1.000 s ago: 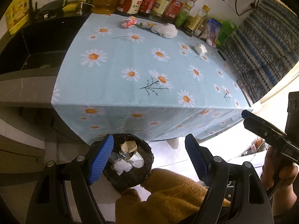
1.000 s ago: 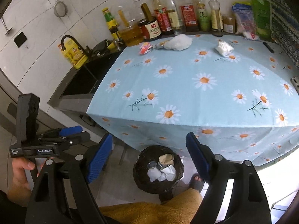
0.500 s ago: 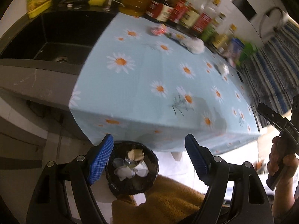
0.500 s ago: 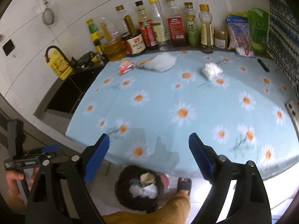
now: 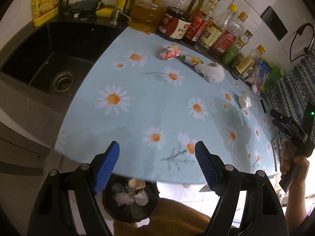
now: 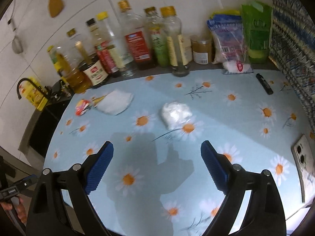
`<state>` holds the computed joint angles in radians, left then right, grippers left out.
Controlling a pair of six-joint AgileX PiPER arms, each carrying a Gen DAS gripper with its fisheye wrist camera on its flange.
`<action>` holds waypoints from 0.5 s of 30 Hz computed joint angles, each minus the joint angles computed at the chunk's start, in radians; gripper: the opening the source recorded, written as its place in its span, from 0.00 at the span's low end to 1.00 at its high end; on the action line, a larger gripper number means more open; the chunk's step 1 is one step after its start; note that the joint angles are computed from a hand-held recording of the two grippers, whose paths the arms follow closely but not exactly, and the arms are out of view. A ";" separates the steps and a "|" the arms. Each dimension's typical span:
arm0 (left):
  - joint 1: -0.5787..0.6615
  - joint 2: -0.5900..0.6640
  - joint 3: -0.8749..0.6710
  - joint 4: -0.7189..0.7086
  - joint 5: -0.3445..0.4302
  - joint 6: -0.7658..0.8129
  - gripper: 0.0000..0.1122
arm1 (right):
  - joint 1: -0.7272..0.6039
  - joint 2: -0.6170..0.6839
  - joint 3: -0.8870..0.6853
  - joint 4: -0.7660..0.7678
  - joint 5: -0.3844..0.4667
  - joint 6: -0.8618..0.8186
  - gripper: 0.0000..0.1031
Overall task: Collect trash
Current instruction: 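Grasp the clear plastic bag of tissue with the right gripper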
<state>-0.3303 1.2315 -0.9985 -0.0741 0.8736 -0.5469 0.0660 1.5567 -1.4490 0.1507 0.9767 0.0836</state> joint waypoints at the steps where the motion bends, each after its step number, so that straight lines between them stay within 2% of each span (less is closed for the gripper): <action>1: -0.016 0.024 -0.022 0.016 0.002 -0.028 0.68 | -0.015 0.024 -0.014 0.003 -0.005 -0.013 0.87; 8: -0.090 0.147 -0.145 0.107 0.036 -0.165 0.68 | -0.080 0.181 -0.107 0.088 -0.019 -0.129 0.87; 15: -0.125 0.212 -0.221 0.167 0.081 -0.241 0.68 | -0.090 0.326 -0.234 0.122 0.031 -0.219 0.86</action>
